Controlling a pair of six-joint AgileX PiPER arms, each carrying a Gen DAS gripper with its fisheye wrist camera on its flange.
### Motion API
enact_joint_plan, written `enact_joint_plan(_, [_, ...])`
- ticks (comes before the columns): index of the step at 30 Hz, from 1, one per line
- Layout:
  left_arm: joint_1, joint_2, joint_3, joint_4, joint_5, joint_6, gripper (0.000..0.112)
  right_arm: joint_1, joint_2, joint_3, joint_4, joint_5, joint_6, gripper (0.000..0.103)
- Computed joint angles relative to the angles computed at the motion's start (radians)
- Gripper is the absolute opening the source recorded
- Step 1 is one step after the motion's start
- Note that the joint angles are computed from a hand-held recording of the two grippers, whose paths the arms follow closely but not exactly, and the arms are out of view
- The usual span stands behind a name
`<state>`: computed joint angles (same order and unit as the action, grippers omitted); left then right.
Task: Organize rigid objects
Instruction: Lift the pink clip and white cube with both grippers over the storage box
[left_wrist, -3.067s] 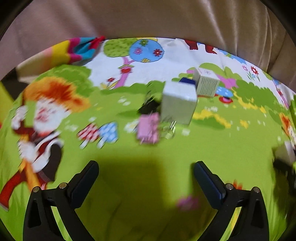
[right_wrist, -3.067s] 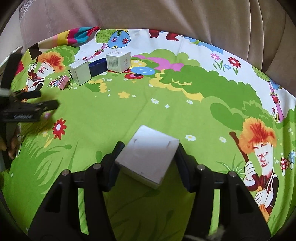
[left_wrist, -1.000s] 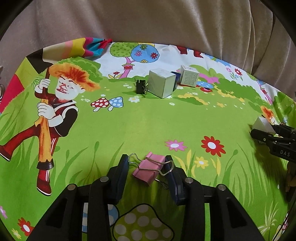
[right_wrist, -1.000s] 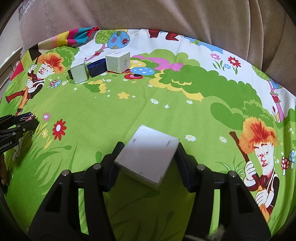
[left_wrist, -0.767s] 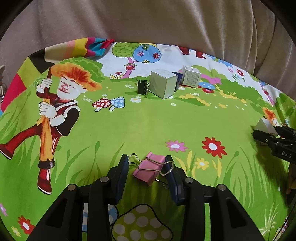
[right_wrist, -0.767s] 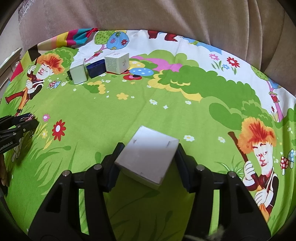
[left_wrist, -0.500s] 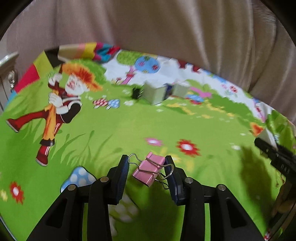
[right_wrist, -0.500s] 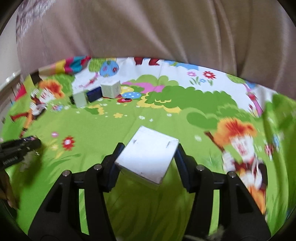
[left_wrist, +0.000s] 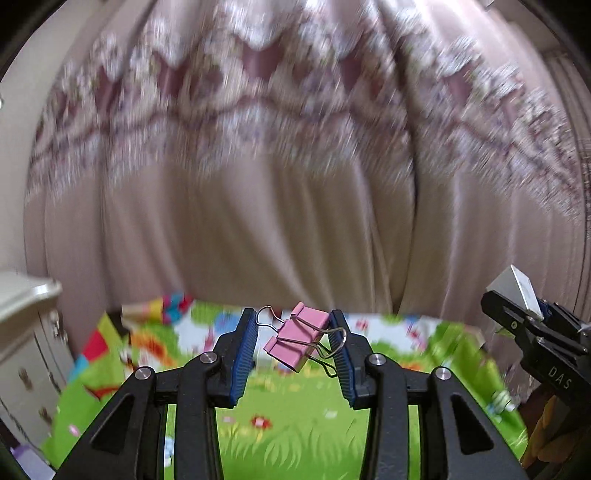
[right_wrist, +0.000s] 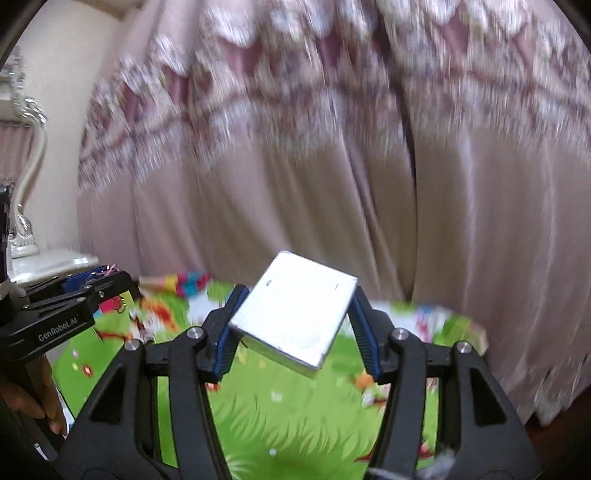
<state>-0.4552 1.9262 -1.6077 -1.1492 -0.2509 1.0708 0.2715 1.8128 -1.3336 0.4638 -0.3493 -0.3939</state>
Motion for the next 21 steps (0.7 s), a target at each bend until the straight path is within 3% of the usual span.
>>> enact_joint_plan(4, [-0.027,-0.099,0.122,0.259,-0.069,-0.231,0.041,0.058,-0.102,0.115,-0.003,-0.133,-0.041,0.059])
enact_joint_plan(10, [-0.033,-0.208,0.285,0.391,-0.166,-0.344,0.041,0.119,-0.146,0.171,-0.004,-0.194,-0.068,0.059])
enact_joint_plan(16, [0.003,-0.299,0.425,0.467,-0.197,-0.457,0.041,0.169,-0.177,0.180,-0.057,-0.173,-0.062,0.059])
enact_joint_plan(21, [0.055,-0.391,0.562,0.500,-0.206,-0.521,0.041,0.204,-0.157,0.145,-0.163,-0.077,0.009,0.059])
